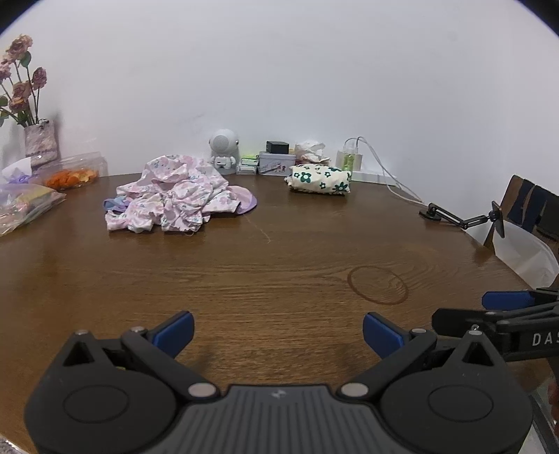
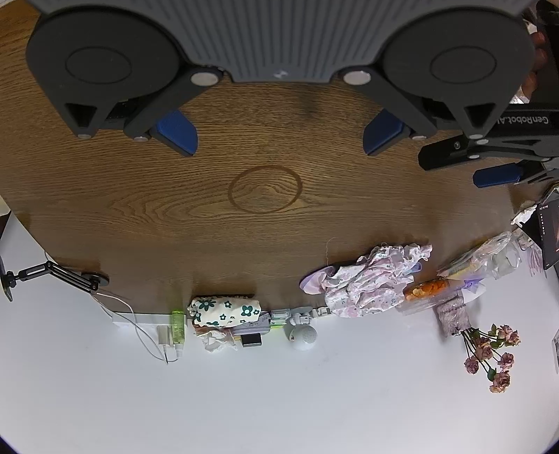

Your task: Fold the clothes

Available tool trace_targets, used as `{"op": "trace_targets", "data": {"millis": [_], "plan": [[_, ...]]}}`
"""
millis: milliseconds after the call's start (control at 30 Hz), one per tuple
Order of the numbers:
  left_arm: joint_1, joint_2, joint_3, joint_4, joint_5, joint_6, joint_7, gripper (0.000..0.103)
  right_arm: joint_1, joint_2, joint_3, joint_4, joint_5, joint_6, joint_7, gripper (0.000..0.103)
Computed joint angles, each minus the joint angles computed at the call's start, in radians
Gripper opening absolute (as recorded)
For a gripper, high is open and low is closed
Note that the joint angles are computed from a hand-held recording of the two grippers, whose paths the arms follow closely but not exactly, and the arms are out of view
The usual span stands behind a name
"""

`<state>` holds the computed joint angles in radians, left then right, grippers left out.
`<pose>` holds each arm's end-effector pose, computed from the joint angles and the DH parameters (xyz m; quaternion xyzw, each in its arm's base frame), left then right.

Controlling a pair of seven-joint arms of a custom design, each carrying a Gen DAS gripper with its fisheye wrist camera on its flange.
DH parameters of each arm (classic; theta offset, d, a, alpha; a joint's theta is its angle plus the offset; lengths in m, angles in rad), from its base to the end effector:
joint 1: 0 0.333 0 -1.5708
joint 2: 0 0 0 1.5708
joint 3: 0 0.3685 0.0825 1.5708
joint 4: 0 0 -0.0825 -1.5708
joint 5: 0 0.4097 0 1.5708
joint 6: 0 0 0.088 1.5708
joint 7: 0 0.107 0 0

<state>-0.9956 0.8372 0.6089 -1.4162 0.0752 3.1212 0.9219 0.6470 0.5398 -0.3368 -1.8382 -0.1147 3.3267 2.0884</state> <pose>0.6882 -0.4730 0.3950 -0.5448 0.6782 -0.4008 0.2874 0.6855 0.2783 0.3921 -0.6401 0.6078 -0.2442 0.4015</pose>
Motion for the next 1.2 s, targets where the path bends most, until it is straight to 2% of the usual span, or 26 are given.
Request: {"op": "trace_targets", "data": {"millis": [533, 1200], "plan": [[-0.028, -0.002, 0.040, -0.019, 0.009, -0.006, -0.045, 0.103, 0.009, 0.002, -0.014, -0.003, 0.007, 0.006, -0.007, 0.103], [-0.032, -0.010, 0.049, -0.033, 0.019, -0.006, -0.074, 0.103, -0.004, -0.002, 0.003, -0.010, 0.031, 0.015, -0.039, 0.103]]}}
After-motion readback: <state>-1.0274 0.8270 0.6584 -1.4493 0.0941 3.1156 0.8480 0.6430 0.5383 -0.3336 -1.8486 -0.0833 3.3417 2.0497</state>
